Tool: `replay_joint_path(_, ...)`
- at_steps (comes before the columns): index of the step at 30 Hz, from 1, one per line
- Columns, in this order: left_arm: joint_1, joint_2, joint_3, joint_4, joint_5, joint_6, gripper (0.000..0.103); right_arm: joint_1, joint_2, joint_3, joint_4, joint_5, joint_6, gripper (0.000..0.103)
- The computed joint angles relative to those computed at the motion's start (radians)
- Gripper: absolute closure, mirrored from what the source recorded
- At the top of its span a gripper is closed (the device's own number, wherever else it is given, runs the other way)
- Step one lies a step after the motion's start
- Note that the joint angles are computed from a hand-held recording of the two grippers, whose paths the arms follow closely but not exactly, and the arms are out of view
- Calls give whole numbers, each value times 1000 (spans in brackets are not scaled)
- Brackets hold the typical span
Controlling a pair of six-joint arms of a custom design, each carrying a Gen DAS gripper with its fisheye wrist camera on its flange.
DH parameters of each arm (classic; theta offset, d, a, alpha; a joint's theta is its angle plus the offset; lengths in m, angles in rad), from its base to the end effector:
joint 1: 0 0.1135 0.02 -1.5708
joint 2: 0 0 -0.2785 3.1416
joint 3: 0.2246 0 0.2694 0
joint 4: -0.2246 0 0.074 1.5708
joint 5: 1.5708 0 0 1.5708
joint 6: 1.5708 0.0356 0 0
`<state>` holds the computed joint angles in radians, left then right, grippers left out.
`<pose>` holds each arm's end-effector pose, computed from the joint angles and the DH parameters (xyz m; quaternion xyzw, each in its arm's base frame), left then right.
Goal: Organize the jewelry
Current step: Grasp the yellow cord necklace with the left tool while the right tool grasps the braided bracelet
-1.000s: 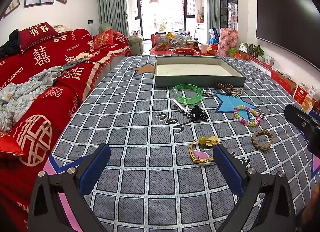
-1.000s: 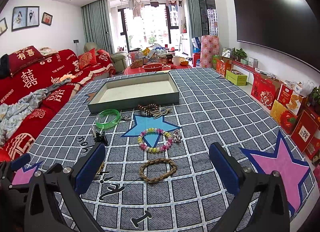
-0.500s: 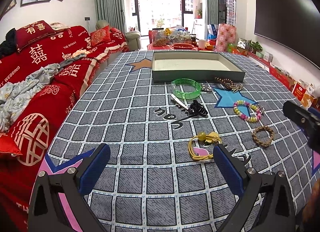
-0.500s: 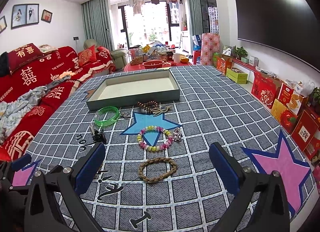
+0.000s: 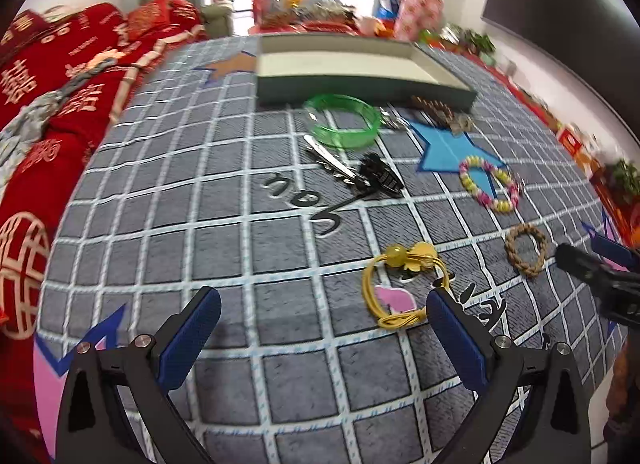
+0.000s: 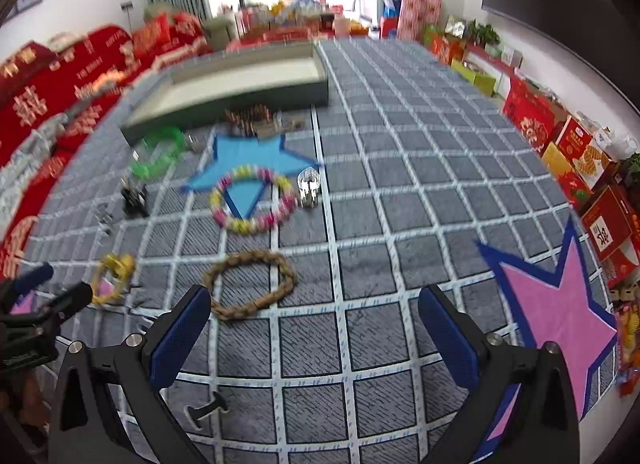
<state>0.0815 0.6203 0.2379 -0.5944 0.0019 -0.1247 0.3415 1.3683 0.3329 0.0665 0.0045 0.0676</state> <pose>0.1204 0.0098 0.1422 -0.0981 0.9512 -0.0072 0.2926 0.1995 0.0707 0.1007 -0.1297 0.9462 0.0581 0.2907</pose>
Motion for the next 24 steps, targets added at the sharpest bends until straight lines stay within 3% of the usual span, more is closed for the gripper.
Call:
replay_joint_path(8,-83,185,21,115,-12,0,0,31,152,93,-27,43,-9,0)
replay_joint_path(12,-142,204,26,133,-48,-11,1,56,183,104,-22,62,-15,3)
replay_joint_path(14,-166,195,26,133,-50,-14,10,71,181,109,-29,64,-15,7)
replay_joint_path(16,-192,172,27,124,-33,-5,36,79,174,113,-40,59,-18,13)
replay_joint_path(17,-211,160,28,118,-26,1,44,87,173,115,-41,61,-16,18)
replay_joint_path(18,-235,161,30,116,-35,1,66,89,164,114,-45,58,-20,22)
replay_joint_path(19,-256,160,32,116,-56,0,80,97,158,114,-47,61,-21,33)
replay_joint_path(21,-233,153,31,112,-10,21,87,116,154,126,-61,61,-23,58)
replay_joint_path(22,-204,155,33,112,27,28,87,118,150,131,-67,56,-24,89)
replay_joint_path(23,-171,156,35,110,64,35,87,125,161,143,-70,62,-13,96)
replay_joint_path(24,-134,160,39,105,102,44,87,120,167,149,-69,53,-9,96)
